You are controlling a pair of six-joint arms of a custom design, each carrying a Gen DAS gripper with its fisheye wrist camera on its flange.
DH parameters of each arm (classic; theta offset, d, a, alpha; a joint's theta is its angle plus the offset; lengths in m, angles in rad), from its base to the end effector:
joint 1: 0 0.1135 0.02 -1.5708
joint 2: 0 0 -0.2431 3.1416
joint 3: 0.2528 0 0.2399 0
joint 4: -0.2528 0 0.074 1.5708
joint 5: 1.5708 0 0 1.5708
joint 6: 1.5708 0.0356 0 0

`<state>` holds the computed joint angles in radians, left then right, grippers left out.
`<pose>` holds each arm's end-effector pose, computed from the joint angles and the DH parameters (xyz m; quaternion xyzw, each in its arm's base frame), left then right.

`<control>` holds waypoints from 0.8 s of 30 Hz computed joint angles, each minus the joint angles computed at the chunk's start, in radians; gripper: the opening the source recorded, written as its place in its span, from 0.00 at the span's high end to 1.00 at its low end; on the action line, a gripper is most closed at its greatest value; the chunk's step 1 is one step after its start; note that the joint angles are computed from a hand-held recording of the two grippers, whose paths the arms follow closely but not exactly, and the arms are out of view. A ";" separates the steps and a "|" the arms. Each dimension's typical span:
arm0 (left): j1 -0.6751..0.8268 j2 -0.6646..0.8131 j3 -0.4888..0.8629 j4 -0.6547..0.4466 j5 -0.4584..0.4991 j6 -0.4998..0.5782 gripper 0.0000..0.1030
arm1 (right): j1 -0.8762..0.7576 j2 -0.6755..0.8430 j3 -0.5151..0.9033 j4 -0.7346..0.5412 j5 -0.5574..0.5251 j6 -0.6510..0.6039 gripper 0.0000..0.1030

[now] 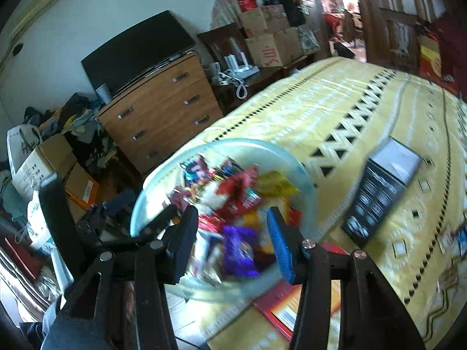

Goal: Organize snacks
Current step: 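Move both tools back over the snacks on the bed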

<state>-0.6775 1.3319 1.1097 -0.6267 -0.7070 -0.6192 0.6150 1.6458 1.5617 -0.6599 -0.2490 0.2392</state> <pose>0.2241 -0.1506 0.2812 -0.0966 0.8809 0.0581 0.4597 0.2845 0.2117 0.3227 -0.2187 0.8834 0.2686 0.3157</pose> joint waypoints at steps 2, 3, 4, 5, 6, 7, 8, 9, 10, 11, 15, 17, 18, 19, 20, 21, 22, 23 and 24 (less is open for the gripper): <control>-0.035 0.039 0.043 -0.013 -0.020 -0.010 0.05 | -0.047 -0.066 -0.090 0.014 -0.018 -0.010 0.49; -0.054 0.062 0.069 -0.019 -0.028 -0.013 0.05 | -0.076 -0.101 -0.136 0.021 -0.030 -0.018 0.49; -0.074 0.089 0.101 -0.025 -0.030 -0.013 0.05 | -0.111 -0.143 -0.191 0.029 -0.045 -0.026 0.49; -0.097 0.112 0.128 -0.025 -0.034 -0.009 0.05 | -0.139 -0.176 -0.233 0.034 -0.056 -0.034 0.49; -0.123 0.132 0.150 -0.020 -0.045 -0.003 0.05 | -0.177 -0.219 -0.286 0.041 -0.069 -0.046 0.49; -0.167 0.163 0.180 -0.002 -0.062 0.018 0.05 | -0.231 -0.275 -0.357 0.051 -0.091 -0.065 0.49; -0.198 0.184 0.199 0.012 -0.070 0.033 0.05 | -0.277 -0.311 -0.405 0.050 -0.114 -0.082 0.47; -0.256 0.232 0.235 0.051 -0.075 0.071 0.05 | -0.336 -0.347 -0.457 0.043 -0.144 -0.111 0.42; -0.298 0.274 0.267 0.077 -0.071 0.105 0.05 | -0.403 -0.379 -0.510 0.034 -0.168 -0.151 0.37; -0.333 0.314 0.299 0.096 -0.065 0.136 0.05 | -0.496 -0.401 -0.567 0.014 -0.190 -0.221 0.37; -0.443 0.563 0.506 0.133 0.031 0.213 0.05 | -0.846 -0.326 -0.645 -0.028 -0.259 -0.450 0.37; -0.456 0.679 0.604 0.128 0.099 0.220 0.05 | -1.025 -0.188 -0.602 -0.016 -0.262 -0.554 0.37; -0.459 0.741 0.655 0.123 0.129 0.230 0.05 | -1.072 -0.120 -0.562 -0.005 -0.248 -0.579 0.37; -0.460 0.788 0.695 0.117 0.150 0.244 0.05 | -1.109 -0.033 -0.500 0.006 -0.230 -0.596 0.37; -0.457 0.838 0.738 0.108 0.170 0.254 0.07 | -1.127 0.060 -0.420 0.010 -0.211 -0.600 0.37; -0.449 0.869 0.758 0.113 0.194 0.259 0.09 | -1.132 0.134 -0.347 0.007 -0.197 -0.603 0.37; -0.437 0.889 0.761 0.133 0.220 0.262 0.09 | -1.128 0.234 -0.241 0.001 -0.177 -0.609 0.37; -0.435 0.898 0.759 0.143 0.224 0.257 0.09 | -1.121 0.307 -0.160 -0.008 -0.164 -0.616 0.37; -0.422 0.911 0.756 0.155 0.232 0.254 0.09 | -1.105 0.397 -0.052 -0.022 -0.149 -0.618 0.37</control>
<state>-1.0998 2.2428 1.8657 -0.4713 -0.4749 -0.3656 -0.4897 2.0423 1.5099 -0.6815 -0.3977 -0.3787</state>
